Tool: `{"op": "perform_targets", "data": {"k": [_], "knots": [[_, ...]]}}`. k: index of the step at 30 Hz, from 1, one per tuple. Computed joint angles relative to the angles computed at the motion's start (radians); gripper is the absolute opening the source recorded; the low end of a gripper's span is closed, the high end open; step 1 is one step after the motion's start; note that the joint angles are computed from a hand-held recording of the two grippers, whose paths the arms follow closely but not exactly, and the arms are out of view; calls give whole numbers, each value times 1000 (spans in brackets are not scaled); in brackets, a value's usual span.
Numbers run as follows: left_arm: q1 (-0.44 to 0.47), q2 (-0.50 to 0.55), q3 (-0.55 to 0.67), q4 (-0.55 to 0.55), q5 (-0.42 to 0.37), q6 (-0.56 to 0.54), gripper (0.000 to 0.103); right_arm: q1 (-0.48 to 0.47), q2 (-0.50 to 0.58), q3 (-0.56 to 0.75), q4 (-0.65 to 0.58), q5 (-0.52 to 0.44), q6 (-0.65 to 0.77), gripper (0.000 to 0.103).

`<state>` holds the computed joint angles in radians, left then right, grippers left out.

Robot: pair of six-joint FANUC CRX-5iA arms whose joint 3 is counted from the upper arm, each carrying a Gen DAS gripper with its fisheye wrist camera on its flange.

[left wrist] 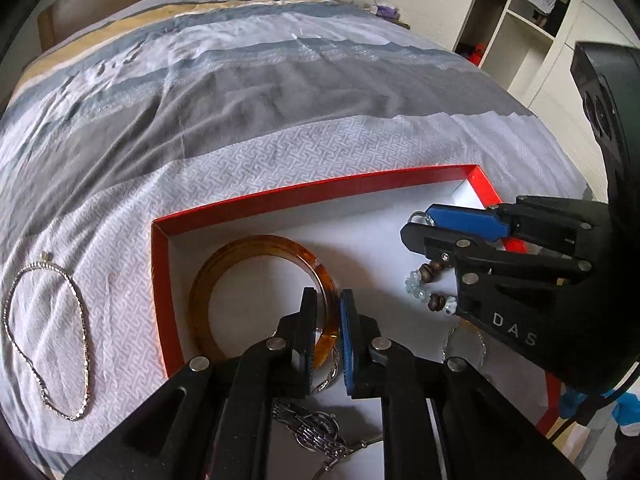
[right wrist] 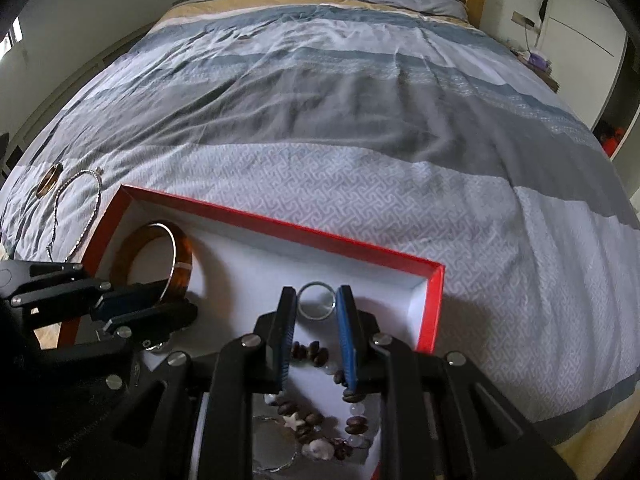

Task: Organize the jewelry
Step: 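Carry the amber bangle in the left tool and the ring in the right tool over the box, then open the left tool releasing the amber bangle while the right tool drops the ring into the box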

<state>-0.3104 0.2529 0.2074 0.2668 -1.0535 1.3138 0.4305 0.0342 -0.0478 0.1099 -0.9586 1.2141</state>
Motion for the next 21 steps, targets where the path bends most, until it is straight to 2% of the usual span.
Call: {"op": "perform_targets", "data": {"k": [9,10,11,12,17,21], "knots": [[4,-9,-16,9,15,2,13,4,-2,1,3,5,-6,21],[1,-13,-17,1,18,5,16,9,-5,-3,12,7,-12,21],[-1,-16,-17,-9,21,12,28,10,-10,-6,15,10,-14,21],[-1,-20,-17,-16,23,18,33,10,-15,-9,13,13,-14,21],[-4,-33,-16,-17,15,13,42,5,-51,-26,17,23,-44,21],[-8,-61,-27,-20,3,13,44,12,-85,-41,33,15,-64,23]]}}
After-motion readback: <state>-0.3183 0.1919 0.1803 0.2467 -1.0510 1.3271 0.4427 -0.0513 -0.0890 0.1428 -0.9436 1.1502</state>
